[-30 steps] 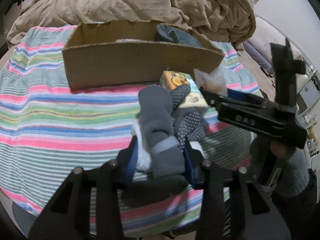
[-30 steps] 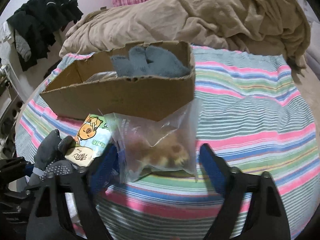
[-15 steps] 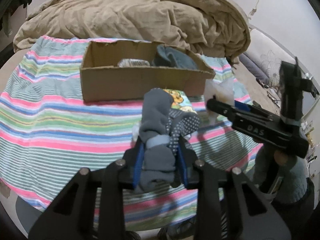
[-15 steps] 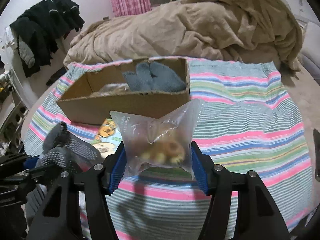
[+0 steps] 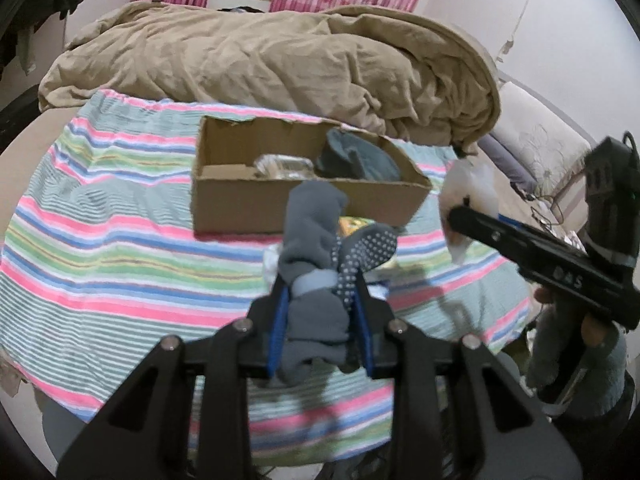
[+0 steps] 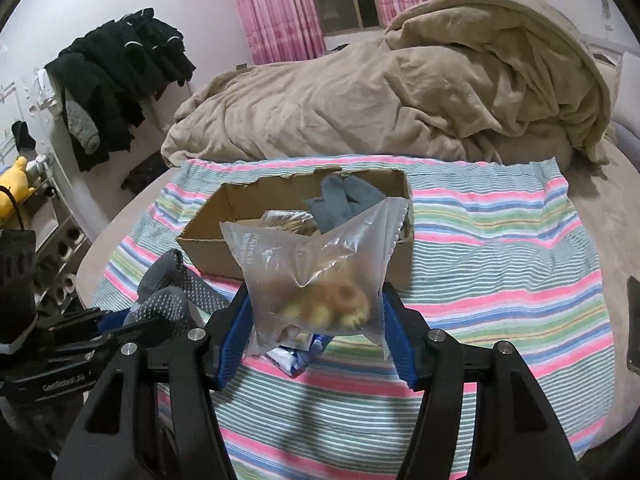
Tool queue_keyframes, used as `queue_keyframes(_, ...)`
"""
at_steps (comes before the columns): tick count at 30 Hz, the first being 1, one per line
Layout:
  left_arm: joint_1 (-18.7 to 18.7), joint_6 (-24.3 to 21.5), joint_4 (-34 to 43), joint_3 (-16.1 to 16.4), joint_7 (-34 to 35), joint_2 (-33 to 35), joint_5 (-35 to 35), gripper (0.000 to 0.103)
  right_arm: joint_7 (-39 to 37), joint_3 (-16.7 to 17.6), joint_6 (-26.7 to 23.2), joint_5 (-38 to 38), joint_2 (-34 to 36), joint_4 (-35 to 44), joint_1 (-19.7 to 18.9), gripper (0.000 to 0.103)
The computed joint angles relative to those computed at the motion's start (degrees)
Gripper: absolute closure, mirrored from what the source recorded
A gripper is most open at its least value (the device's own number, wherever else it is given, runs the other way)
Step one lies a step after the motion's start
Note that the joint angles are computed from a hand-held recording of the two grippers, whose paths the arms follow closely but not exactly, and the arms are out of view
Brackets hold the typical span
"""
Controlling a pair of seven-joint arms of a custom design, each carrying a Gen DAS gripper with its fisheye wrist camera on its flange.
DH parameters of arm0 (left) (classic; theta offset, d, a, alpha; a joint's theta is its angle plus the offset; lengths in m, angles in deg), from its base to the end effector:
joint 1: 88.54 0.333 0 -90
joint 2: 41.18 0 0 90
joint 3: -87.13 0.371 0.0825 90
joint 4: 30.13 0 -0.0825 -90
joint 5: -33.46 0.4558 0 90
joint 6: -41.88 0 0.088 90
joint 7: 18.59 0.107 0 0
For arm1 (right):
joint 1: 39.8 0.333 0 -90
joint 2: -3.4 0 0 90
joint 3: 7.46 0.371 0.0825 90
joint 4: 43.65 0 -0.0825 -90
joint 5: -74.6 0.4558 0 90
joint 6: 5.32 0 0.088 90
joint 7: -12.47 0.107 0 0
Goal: Organize objects
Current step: 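Grasp grey gloves with the left gripper while the right grasps the snack bag, then lower gloves and snack bag into the box and release both grippers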
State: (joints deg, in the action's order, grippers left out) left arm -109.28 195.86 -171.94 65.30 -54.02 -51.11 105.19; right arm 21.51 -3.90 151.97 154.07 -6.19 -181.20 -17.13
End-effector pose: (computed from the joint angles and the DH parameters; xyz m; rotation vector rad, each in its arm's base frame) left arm 0.3618 -0.3742 0.3790 -2.1017 1.4482 -0.9494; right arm 0.5004 0.2034 0.4216 -2.0329 0.9755 -0.1794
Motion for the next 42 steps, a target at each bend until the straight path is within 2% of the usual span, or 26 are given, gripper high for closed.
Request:
queue_keyframes(9, 2.1, 0.2, -4.3, 1.9, 0.2, -1.1, -2.6, 0.072, 2.5, 0.5, -0.9, -2.5, 1.4, 0.2, 0.1, 0.039)
queue_keyframes(22, 3.7, -3.3, -7.0, -0.6, 2.8, -9.0, -6.2, 0.072, 1.7, 0.8, -0.8, -1.8, -0.2, 0.6, 1.2, 0.039)
queue_keyframes(28, 5.4, -4.0, -5.5, -1.6, 4.7, -11.3, -4.8, 0.072, 1.5, 0.9, -0.4, -1.4, -0.4, 2.2, 1.9, 0.038)
queue_keyframes(36, 8.4, -3.0, -1.9, -0.6, 4.1, -8.5, 0.3, 0.072, 0.7, 1.7, 0.2, -1.3, 2.9, 7.2, 2.4, 0.038)
queue_keyframes(42, 9.6, 0.2, 0.8, 2.2, 2.8, -3.1, 4.7, 0.071, 4.1, 2.9, 0.9, -4.2, 8.0, 11.7, 1.9, 0.038)
